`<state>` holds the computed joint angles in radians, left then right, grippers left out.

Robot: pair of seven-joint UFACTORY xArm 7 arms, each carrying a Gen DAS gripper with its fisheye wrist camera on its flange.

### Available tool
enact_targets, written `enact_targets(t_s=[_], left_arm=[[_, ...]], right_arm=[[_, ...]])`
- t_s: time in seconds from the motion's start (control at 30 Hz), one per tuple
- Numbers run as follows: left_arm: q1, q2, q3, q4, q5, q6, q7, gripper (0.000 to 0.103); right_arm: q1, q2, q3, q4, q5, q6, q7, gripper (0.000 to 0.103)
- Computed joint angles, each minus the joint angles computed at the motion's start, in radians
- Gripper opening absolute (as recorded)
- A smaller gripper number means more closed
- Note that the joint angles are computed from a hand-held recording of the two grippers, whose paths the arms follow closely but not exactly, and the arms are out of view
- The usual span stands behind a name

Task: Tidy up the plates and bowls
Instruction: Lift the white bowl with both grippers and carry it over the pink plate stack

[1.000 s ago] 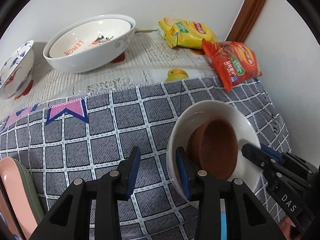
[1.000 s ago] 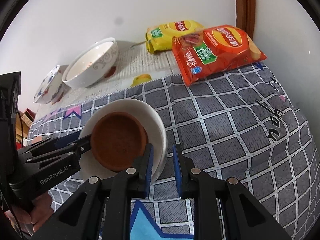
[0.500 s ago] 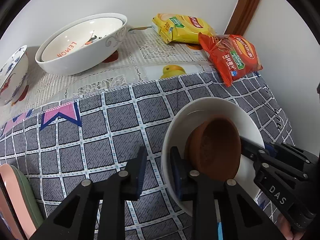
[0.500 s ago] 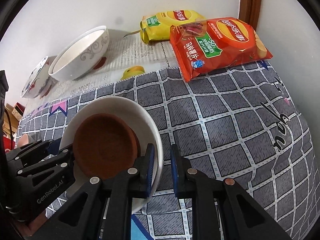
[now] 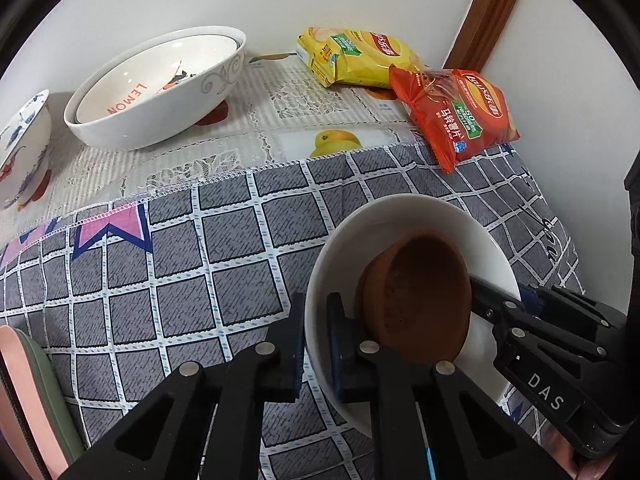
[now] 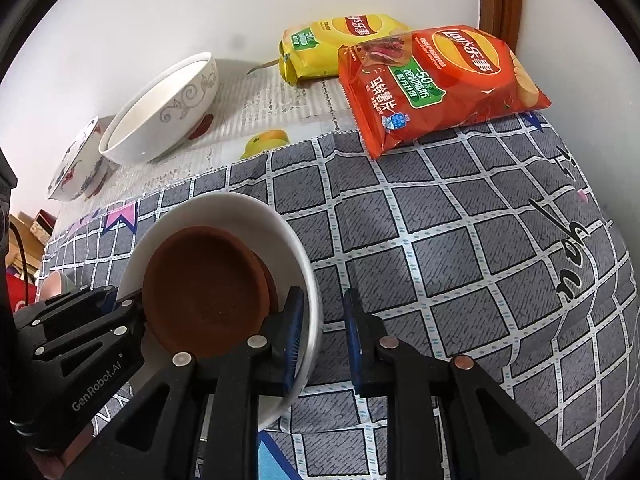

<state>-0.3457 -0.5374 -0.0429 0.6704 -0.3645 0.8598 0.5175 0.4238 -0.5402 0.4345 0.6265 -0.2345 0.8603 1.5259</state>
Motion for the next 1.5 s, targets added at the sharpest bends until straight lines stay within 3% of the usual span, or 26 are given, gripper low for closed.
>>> enact_targets(t_s=[0.4,0.57,1.17,1.5], left_arm=[[0.002,0.005,0.001,0.000,-0.009,-0.005,-0.008,0.009],[-0.001,-0.007,0.003,-0.013,-0.008,-0.019,-0.006,0.010],[-0.006,-0.008,-0.004,-0.021,0.002,-0.040,-0.032,0.009],[0.015,-0.057,0.037,-0.023,-0.013,0.047,-0.011,0.009]], right_arm=[[-0.024,-0.013,0.045,-0.009,-0.058,-0.017,0.079,0.019],[-0.018,-0.005,0.038,-0.010,-0.063,-0.042,0.094,0.010],[-0.019,-0.005,0.038,-0.012,-0.063,-0.044,0.116,0.009],[-0.005,-0.005,0.070,0.026,-0.067,0.000,0.193,0.009]])
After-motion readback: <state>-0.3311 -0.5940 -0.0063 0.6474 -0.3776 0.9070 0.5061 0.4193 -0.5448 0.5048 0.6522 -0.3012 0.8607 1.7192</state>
